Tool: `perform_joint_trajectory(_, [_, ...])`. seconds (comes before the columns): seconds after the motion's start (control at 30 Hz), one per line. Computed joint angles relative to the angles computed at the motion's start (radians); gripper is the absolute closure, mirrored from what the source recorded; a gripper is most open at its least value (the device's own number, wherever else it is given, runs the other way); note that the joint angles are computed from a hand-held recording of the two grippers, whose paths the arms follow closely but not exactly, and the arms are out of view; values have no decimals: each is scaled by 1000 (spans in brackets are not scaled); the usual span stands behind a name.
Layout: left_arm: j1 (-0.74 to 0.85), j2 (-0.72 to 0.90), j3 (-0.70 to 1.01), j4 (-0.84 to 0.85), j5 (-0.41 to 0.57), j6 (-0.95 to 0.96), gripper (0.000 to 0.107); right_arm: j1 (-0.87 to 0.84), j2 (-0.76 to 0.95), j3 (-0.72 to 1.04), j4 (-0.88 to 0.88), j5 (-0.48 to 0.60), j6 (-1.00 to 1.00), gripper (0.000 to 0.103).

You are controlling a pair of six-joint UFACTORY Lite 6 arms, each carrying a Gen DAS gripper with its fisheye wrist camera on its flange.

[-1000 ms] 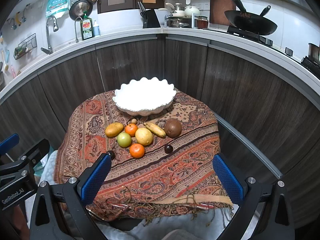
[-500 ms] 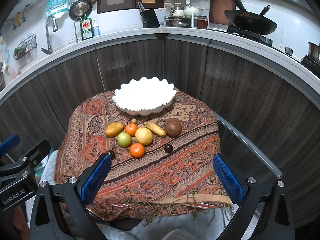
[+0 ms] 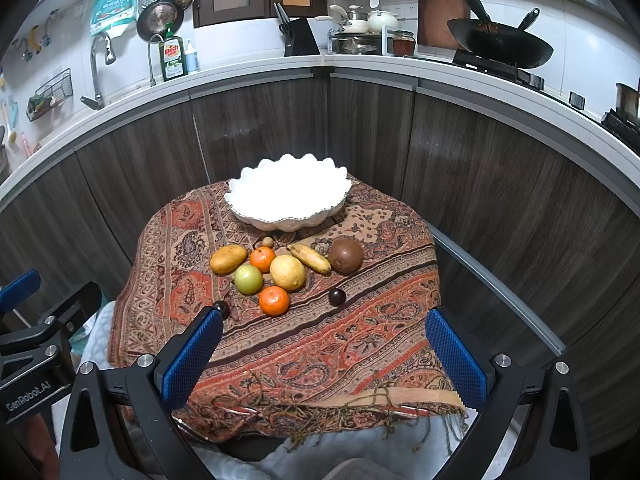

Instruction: Organize fruits

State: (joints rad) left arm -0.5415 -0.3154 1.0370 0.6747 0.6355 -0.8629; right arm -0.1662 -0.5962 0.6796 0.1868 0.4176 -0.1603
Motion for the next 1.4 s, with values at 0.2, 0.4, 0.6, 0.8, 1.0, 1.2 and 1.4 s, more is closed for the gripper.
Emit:
perform_joint_trajectory(0.2, [-2, 1, 1, 2, 2, -3, 4, -5, 2, 3, 7, 6, -8, 1])
perform_joint_trajectory(0.4, [-1, 1, 1, 1, 2, -1, 4, -6, 4, 3, 9, 6, -8, 1])
perform_joint_trajectory(0.6, [-2, 2, -1, 3, -1, -3, 4, -6, 5, 5, 7, 8, -6, 1])
perform_joint_trajectory(0.8, [-1, 3, 0, 3, -1, -2, 4, -7, 4, 5, 12, 6, -12, 1])
perform_joint_trajectory(1.0, [-4, 3, -2, 8, 1, -8, 4, -8, 12, 5, 23, 0, -24, 1])
perform_joint_trajectory(1.2, [1, 17, -15, 12, -19, -9, 4, -11, 32, 14, 39, -3, -36, 1])
perform_joint_trajectory(1.4, [3, 22, -10, 10, -19, -7, 4, -2, 35, 15, 20, -14, -18, 1])
